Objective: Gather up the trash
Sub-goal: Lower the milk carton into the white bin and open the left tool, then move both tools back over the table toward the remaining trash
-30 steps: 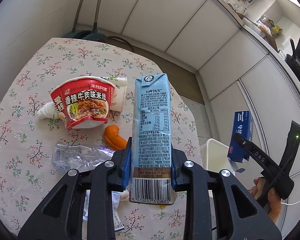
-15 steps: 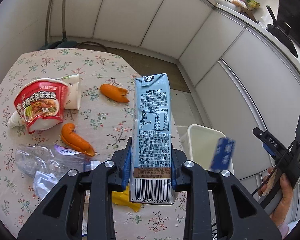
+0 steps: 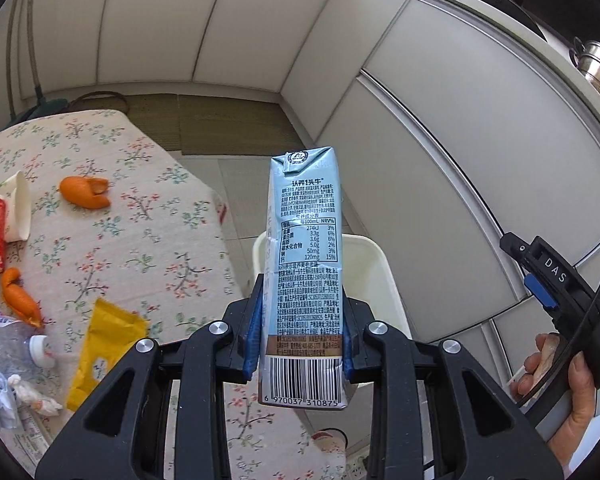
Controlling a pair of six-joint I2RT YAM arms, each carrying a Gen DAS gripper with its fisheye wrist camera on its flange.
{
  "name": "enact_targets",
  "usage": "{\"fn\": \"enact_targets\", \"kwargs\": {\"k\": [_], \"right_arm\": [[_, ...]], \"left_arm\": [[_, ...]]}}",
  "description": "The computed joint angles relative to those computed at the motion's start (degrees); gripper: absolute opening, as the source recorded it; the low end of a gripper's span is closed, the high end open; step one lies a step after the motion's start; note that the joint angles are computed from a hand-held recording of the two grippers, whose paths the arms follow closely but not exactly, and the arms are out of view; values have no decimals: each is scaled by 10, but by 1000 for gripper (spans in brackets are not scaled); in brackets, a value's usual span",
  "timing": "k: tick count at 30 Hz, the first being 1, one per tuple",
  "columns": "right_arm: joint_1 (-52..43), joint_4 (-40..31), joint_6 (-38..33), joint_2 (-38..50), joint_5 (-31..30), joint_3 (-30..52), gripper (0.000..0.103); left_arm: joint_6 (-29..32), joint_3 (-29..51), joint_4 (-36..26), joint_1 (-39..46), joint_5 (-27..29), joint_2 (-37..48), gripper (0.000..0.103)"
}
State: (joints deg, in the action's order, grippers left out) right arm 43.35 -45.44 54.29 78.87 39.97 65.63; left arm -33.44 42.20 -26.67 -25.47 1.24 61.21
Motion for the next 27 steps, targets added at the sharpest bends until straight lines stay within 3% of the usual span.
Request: {"fn": "enact_targets", "kwargs": {"k": [10, 15, 17, 21, 24, 27], "right_arm": [[-62, -8, -18, -58, -34, -48, 83], [-77, -9, -28, -64, -41, -57, 83], [-80, -8, -33, -66, -44, -59, 83], [-77, -4, -43, -61, -54, -60, 83], [-60, -5, -45, -48, -54, -50, 83], [-35, -8, -43, -32, -45, -35, 90]], "left_arm": [[-29, 73, 72, -55, 16, 173, 30], [-46, 90, 85, -55, 45, 208, 33], [-43, 93, 78, -56, 44, 208, 38], [-41, 91, 65, -59, 25, 195, 65], [-40, 81, 47, -62, -1, 166, 68], [-33, 80, 4, -72, -58, 138, 71]]}}
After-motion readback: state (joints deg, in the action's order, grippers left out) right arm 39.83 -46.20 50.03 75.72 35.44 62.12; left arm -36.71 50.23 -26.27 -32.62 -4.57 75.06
